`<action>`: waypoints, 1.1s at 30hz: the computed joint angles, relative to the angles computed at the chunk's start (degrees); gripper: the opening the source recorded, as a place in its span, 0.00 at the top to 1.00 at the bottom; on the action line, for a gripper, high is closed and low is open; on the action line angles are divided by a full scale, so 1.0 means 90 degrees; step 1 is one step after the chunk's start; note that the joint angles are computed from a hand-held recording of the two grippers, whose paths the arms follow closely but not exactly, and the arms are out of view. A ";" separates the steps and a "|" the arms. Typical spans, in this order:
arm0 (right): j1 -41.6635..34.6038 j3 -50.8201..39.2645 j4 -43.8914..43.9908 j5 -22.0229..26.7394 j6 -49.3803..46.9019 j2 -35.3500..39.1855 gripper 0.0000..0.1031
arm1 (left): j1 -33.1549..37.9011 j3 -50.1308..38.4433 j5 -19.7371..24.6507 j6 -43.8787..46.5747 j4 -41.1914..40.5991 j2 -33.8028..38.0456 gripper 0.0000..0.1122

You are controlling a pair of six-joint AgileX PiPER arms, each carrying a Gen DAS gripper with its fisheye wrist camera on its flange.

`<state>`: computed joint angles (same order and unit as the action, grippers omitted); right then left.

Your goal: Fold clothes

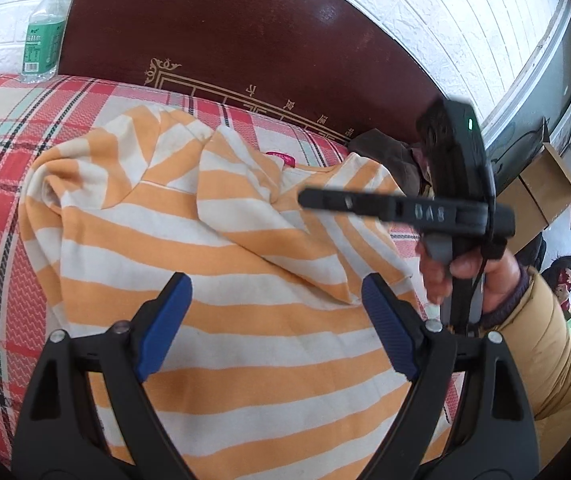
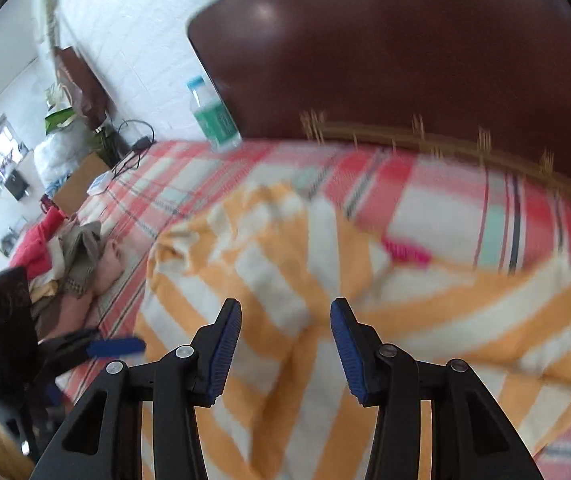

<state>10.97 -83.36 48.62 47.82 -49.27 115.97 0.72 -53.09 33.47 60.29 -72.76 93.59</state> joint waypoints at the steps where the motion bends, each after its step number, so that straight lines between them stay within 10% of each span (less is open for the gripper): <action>1: -0.0155 0.0098 0.0216 0.0202 -0.0127 0.0087 0.54 | 0.0019 0.0004 0.0005 0.0027 -0.0037 0.0020 0.22; 10: -0.0631 0.0045 0.2476 0.2193 -0.0767 0.1214 0.52 | 0.0319 0.0249 0.0037 0.0117 -0.0204 -0.0158 0.22; 14: -0.0177 0.0493 0.2637 0.1628 -0.1589 0.0526 0.52 | 0.0626 0.0434 0.0140 0.0273 -0.0313 -0.0313 0.22; 21: 0.1524 0.1791 0.0249 -0.1362 -0.1861 -0.0972 0.52 | 0.1249 0.0868 0.0349 0.0473 -0.0273 -0.0658 0.22; 33: -0.0357 0.1055 0.2425 -0.0061 -0.1039 0.0380 0.43 | 0.1246 0.1077 0.0559 0.0763 -0.0460 -0.0826 0.22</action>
<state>7.76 -73.86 70.44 47.27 -58.62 119.39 11.94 -43.39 38.50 67.16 -76.90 86.15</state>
